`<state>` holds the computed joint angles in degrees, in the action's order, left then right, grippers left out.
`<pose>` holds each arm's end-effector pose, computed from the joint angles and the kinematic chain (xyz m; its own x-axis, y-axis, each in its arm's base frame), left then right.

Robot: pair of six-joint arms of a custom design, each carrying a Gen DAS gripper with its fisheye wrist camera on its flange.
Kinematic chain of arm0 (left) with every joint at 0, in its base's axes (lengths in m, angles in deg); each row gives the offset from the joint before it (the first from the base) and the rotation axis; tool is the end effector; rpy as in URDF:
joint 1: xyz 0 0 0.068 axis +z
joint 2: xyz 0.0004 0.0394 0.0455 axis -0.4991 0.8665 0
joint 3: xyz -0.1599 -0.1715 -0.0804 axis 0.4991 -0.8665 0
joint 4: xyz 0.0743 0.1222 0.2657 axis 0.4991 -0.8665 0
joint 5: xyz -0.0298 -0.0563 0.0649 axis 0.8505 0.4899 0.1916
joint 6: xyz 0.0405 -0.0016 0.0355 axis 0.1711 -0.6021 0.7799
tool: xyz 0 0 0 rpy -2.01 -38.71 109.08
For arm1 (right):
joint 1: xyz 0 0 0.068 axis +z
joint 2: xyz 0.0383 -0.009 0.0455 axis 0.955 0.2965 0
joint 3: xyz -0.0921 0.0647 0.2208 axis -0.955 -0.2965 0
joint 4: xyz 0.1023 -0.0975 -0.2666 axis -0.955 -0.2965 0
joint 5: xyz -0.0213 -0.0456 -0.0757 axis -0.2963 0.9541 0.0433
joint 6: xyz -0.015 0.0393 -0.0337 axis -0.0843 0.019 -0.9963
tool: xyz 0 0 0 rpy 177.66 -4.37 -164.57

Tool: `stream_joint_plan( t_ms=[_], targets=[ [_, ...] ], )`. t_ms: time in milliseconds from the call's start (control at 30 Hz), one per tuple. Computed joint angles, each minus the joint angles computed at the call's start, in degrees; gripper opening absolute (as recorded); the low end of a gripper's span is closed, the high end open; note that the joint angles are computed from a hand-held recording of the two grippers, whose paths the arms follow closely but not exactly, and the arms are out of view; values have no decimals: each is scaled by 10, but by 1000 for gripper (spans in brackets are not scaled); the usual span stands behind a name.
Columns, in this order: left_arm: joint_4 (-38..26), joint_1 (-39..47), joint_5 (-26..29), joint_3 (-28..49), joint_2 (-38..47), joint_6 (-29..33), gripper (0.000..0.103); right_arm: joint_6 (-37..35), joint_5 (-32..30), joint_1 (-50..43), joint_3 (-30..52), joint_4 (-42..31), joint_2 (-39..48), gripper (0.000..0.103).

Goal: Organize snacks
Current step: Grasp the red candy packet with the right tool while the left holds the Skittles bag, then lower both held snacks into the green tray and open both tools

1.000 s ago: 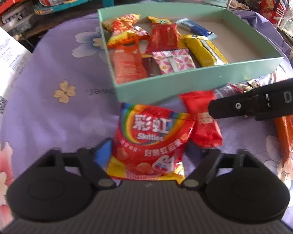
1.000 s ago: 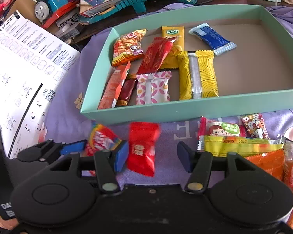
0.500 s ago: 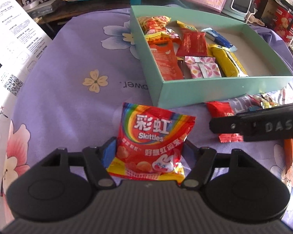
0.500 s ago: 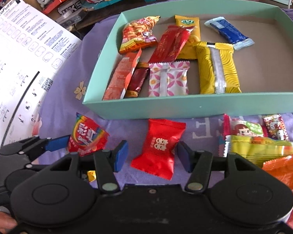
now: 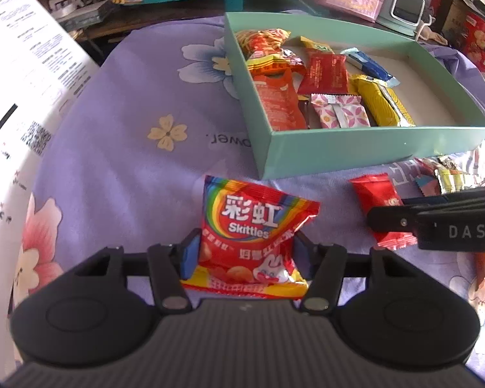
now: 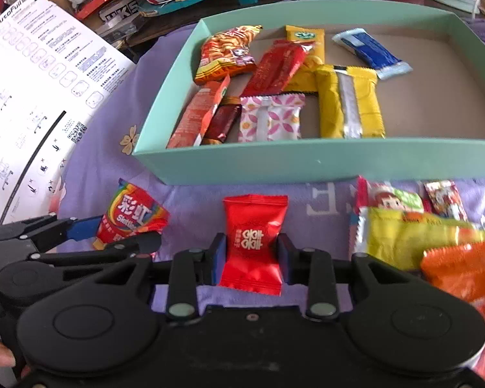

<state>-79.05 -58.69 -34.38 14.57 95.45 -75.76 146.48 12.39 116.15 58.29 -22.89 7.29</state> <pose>0.2622 -0.1459 0.1688 -0.7599 0.3955 -0.5159 0.4899 0.8701 -0.0546 0.2186 0.1927 0.1745 -0.8266 0.3422 -0.4469 0.2615 0.9365 0.2335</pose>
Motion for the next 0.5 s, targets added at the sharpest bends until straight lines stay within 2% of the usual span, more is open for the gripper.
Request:
stream_joint_plan(
  t_ms=[300,500],
  targets=[
    [-50,6,9,-1,-76,-12,56,21,18,33,-17,-29,-63,33],
    [-72,-8,8,29,-108,-17,56,36,41,52,-22,-62,-124,33]
  ],
)
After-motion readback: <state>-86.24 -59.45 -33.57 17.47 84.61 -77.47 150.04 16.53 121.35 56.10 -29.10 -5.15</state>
